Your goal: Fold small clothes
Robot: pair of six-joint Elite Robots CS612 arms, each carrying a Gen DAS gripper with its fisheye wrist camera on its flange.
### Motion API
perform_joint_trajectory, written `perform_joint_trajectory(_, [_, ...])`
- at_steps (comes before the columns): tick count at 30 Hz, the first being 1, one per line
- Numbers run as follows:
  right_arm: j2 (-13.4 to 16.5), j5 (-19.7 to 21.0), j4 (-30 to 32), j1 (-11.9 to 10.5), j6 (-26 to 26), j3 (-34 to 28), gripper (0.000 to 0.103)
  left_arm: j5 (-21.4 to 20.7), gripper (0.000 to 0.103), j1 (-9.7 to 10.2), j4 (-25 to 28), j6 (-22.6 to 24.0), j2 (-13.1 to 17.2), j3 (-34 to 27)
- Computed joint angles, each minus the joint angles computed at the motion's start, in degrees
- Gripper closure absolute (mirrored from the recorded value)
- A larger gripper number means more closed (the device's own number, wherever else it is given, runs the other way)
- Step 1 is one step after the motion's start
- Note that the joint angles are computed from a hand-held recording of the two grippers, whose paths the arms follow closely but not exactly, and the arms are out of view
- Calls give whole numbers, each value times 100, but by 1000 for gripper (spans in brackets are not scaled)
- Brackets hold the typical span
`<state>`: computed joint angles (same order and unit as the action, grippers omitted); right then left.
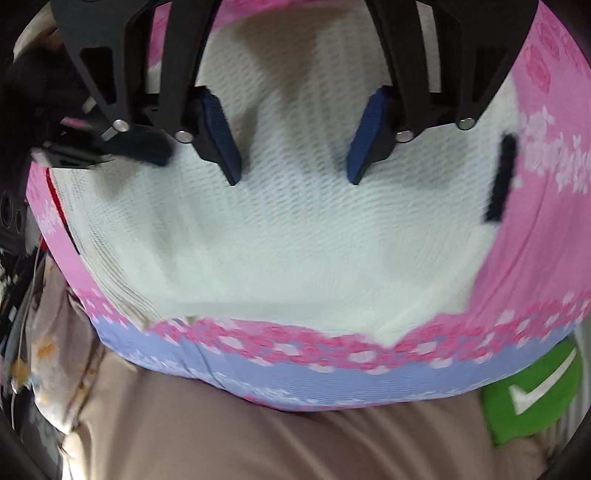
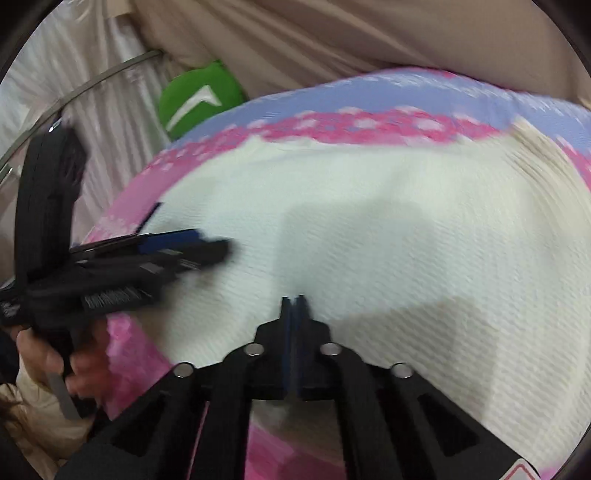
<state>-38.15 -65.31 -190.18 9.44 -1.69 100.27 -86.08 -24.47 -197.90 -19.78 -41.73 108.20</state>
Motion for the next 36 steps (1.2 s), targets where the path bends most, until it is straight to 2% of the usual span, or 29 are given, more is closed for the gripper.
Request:
perform_joint_trajectory(3, [-115,-430,-456,-361,604,467,103,457,53,113,-83,-369,-160,357])
perform_joint_trajectory(4, [-149,-476,-631,-542,883,668,103,577,58,168,-80,-505,-202,473])
perform_joint_trajectory(5, [-181,-519,-762,-659,1063,816,103,456,66,240,-181,-567,-192,532])
perform_joint_trajectory(6, [-196,-453,-981,-800,1249,985,103,261,66,304,-309,-604,-190,601])
perform_joint_trajectory(7, [-196,-192,-1130,-935,1409,1105,103,114,66,346,-432,-683,-191,672])
perform_joint_trajectory(8, [-197,-108,-1231,-989,1503,1170,103,136,66,343,-372,-754,-227,721])
perform_joint_trajectory(9, [-220,-199,-1310,-987,1580,1220,103,190,66,322,-363,-829,-272,776])
perform_joint_trajectory(11, [-324,-722,-1268,-876,1579,1213,99,106,62,328,-488,-894,-336,813])
perform_joint_trajectory(12, [-337,-674,-1370,-877,1613,1180,95,65,57,333,-615,-876,-358,809])
perform_joint_trajectory(14, [-359,-490,-1591,-905,1698,1013,77,244,34,317,-757,-725,-388,694])
perform_joint_trajectory(15, [-352,-485,-1657,-897,1730,866,69,450,32,296,-733,-677,-386,584])
perform_joint_trajectory(16, [-348,-549,-1666,-860,1739,712,53,593,32,303,-692,-579,-364,428])
perform_joint_trajectory(17, [-323,-701,-1669,-825,1684,527,45,617,31,337,-588,-542,-344,285])
perform_joint_trajectory(19, [-250,-860,-1394,-753,1630,130,43,305,28,484,-344,-659,-227,-95])
perform_joint_trajectory(22, [-11,-680,-884,-745,1767,-484,36,-239,28,693,137,-871,13,-653])
perform_joint_trajectory(23, [87,-794,-709,-709,1841,-689,35,-398,28,756,322,-911,125,-866])
perform_joint_trajectory(25, [223,-1032,-354,-632,1765,-982,35,-572,28,814,624,-1006,285,-1150])
perform_joint_trajectory(26, [300,-1150,-173,-591,1713,-1130,37,-715,32,851,734,-1044,377,-1285])
perform_joint_trajectory(27, [360,-1195,-58,-570,1694,-1223,42,-689,39,850,840,-1090,412,-1344])
perform_joint_trajectory(28, [394,-1167,37,-560,1644,-1281,72,-633,58,840,847,-1049,433,-1372])
perform_joint_trajectory(29, [401,-1095,136,-554,1557,-1316,88,-596,91,830,811,-945,446,-1384])
perform_joint_trajectory(30, [393,-954,43,-569,1566,-1297,93,-651,96,835,783,-918,448,-1381])
perform_joint_trajectory(31, [387,-754,-283,-605,1653,-1218,94,-738,96,849,672,-908,452,-1364])
perform_joint_trajectory(32, [366,-571,-718,-641,1713,-1115,94,-619,97,827,487,-847,439,-1312])
perform_joint_trajectory(34, [310,-617,-1272,-660,1777,-964,94,-287,97,773,253,-711,393,-1220])
perform_joint_trajectory(36, [296,-754,-1251,-701,1866,-955,95,-138,97,773,142,-723,398,-1206])
